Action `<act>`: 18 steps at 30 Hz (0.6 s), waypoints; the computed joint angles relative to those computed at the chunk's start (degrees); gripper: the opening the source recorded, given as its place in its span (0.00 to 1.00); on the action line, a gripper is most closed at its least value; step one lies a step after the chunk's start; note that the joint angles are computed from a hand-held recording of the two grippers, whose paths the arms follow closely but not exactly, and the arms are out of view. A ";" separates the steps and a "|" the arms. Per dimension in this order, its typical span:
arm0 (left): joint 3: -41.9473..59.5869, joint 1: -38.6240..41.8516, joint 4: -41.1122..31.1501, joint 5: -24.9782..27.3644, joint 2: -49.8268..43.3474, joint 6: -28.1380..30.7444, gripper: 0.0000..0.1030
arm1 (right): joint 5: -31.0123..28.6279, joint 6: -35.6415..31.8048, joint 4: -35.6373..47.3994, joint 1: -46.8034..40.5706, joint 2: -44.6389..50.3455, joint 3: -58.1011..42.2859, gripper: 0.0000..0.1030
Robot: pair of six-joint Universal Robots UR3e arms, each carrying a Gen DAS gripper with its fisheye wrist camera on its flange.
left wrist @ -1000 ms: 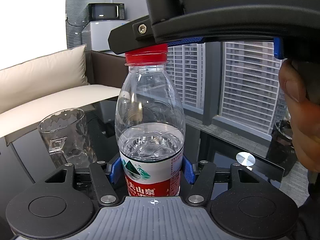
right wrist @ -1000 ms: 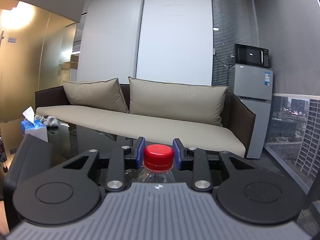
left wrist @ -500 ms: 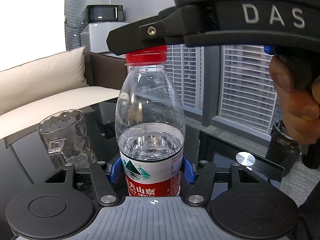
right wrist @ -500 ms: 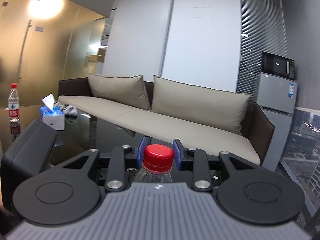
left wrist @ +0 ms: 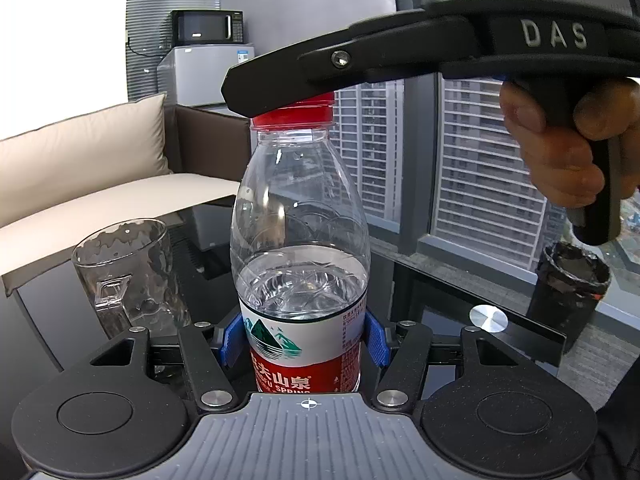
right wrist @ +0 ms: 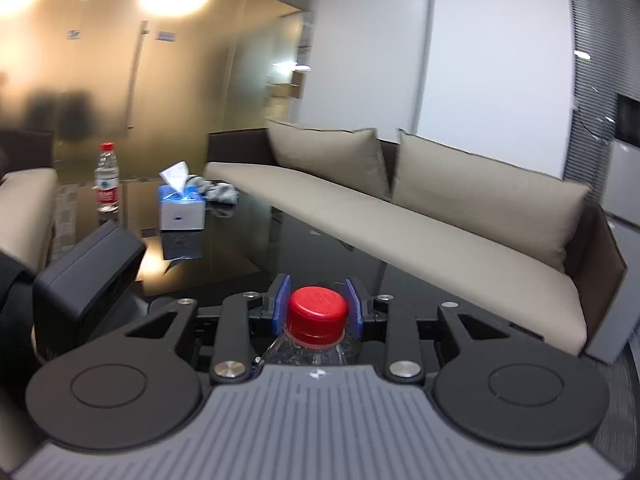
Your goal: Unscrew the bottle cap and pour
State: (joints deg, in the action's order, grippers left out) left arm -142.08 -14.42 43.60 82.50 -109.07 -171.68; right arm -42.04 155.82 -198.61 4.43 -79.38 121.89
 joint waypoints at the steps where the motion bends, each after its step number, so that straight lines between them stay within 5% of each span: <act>1: 0.30 -0.39 -0.20 0.53 -0.06 -0.04 0.54 | -3.37 2.44 -2.34 1.51 -0.11 0.62 0.31; 4: 1.36 -1.90 -0.90 2.51 -0.29 0.02 0.55 | -16.56 9.99 -11.31 8.18 0.76 2.39 0.32; 7: 1.37 -2.16 -1.19 2.95 -0.14 -0.26 0.55 | -23.00 13.41 -10.84 11.87 1.22 1.15 0.32; 18: 0.67 -1.48 -1.16 2.25 0.35 0.41 0.55 | -29.23 16.36 -10.83 16.20 5.14 -2.55 0.35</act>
